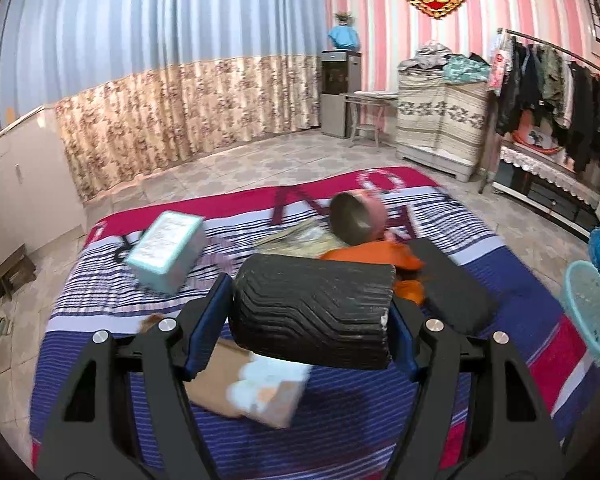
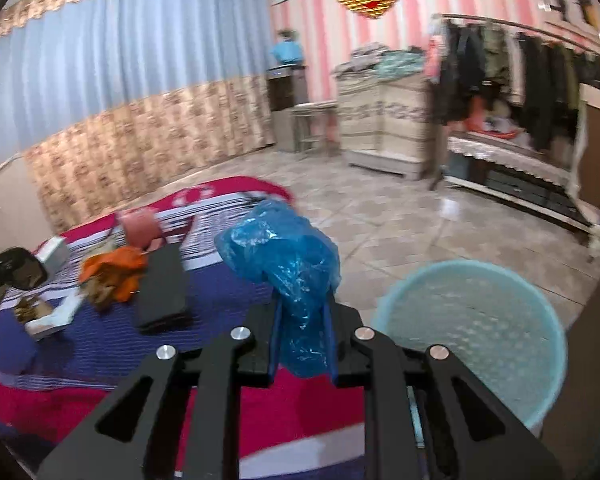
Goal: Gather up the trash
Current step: 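Carry both items to the wastebasket and release the black cylinder from the left gripper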
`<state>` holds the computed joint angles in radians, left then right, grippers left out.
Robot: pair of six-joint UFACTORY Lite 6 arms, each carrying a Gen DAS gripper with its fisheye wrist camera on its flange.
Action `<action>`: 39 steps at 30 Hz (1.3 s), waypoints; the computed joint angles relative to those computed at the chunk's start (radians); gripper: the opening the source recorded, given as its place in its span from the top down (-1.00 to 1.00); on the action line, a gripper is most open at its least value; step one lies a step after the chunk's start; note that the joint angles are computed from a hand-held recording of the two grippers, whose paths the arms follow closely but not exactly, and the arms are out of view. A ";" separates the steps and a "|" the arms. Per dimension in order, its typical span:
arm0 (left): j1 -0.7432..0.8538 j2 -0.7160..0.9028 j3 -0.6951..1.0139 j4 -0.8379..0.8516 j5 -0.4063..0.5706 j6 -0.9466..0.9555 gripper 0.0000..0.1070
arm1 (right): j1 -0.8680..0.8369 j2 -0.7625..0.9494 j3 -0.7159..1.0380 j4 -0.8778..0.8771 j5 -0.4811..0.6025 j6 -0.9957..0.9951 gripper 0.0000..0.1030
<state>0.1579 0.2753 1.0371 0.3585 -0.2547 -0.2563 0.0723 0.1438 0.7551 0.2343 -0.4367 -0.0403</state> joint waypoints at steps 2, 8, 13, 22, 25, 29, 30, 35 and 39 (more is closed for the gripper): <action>-0.081 0.004 0.015 -0.134 0.013 0.101 -0.28 | -0.080 -0.019 -0.019 -0.026 -0.003 0.011 0.65; -0.314 0.038 0.078 -0.543 0.014 0.430 -0.28 | -0.269 0.000 -0.018 -0.060 -0.004 0.023 0.65; -0.496 0.114 0.150 -0.843 -0.034 0.694 -0.28 | -0.382 0.045 0.001 -0.055 -0.010 -0.012 0.65; -0.727 0.304 0.332 -1.070 -0.078 0.892 -0.28 | -0.498 0.067 0.008 -0.157 -0.040 0.061 0.65; -0.771 0.368 0.399 -1.114 -0.065 0.928 -0.28 | -0.514 0.084 0.013 -0.170 -0.050 0.075 0.65; -0.820 0.486 0.551 -1.270 -0.036 1.092 -0.28 | -0.572 0.093 -0.002 -0.252 -0.063 0.159 0.65; -0.830 0.511 0.585 -1.308 -0.032 1.135 -0.28 | -0.594 0.100 0.000 -0.282 -0.065 0.193 0.65; -0.900 0.682 0.839 -1.611 -0.010 1.449 -0.28 | -0.650 0.120 -0.003 -0.346 -0.085 0.280 0.65; -0.941 0.794 1.022 -1.874 0.003 1.718 -0.28 | -0.665 0.132 -0.006 -0.360 -0.098 0.298 0.65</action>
